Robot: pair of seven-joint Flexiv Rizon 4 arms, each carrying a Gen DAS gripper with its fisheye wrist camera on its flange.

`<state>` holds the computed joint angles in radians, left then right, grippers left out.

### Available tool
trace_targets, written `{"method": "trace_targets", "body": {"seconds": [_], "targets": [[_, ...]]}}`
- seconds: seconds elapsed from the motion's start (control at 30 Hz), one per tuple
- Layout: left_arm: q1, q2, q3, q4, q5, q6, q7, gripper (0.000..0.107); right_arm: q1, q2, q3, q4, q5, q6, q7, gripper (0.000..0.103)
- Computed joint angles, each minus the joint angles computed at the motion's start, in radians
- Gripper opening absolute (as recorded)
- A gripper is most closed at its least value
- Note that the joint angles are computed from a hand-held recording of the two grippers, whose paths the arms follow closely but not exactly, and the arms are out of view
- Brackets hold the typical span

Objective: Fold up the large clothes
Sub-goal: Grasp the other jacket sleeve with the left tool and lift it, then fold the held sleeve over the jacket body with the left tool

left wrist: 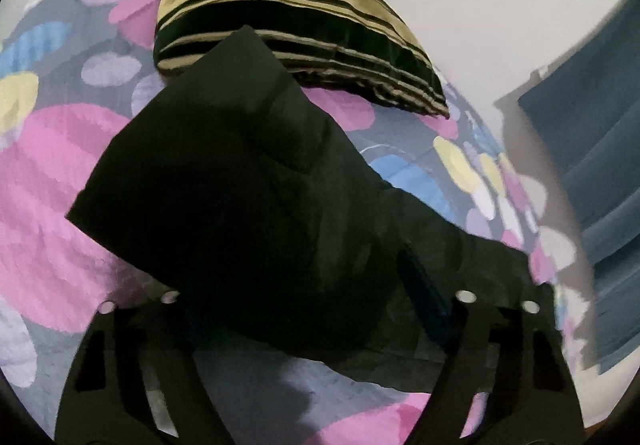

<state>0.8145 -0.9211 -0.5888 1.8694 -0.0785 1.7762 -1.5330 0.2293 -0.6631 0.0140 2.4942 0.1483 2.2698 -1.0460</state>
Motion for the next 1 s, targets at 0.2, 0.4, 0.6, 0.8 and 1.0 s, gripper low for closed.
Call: {"method": "trace_targets", "body": {"seconds": [0.2, 0.4, 0.6, 0.8, 1.0], "targets": [[0.039, -0.017, -0.044, 0.004, 0.020, -0.017, 0.035, 0.018, 0.000, 0.000, -0.001, -0.001, 0.001, -0.002, -0.003, 0.076], [0.008, 0.016, -0.016, 0.012, 0.025, 0.000, 0.056, 0.007, 0.001, -0.001, 0.000, -0.002, 0.002, -0.001, -0.004, 0.076], [-0.009, 0.047, -0.021, 0.022, 0.039, 0.019, 0.058, 0.006, 0.002, -0.001, 0.000, -0.002, 0.003, -0.001, -0.004, 0.076], [-0.028, 0.118, -0.056, 0.062, 0.122, 0.062, 0.093, 0.005, 0.002, 0.000, 0.000, -0.001, 0.004, 0.000, -0.005, 0.076], [-0.060, 0.159, -0.134, 0.080, 0.195, 0.069, 0.126, 0.005, -0.001, 0.000, 0.001, 0.000, 0.002, 0.001, -0.005, 0.076]]}}
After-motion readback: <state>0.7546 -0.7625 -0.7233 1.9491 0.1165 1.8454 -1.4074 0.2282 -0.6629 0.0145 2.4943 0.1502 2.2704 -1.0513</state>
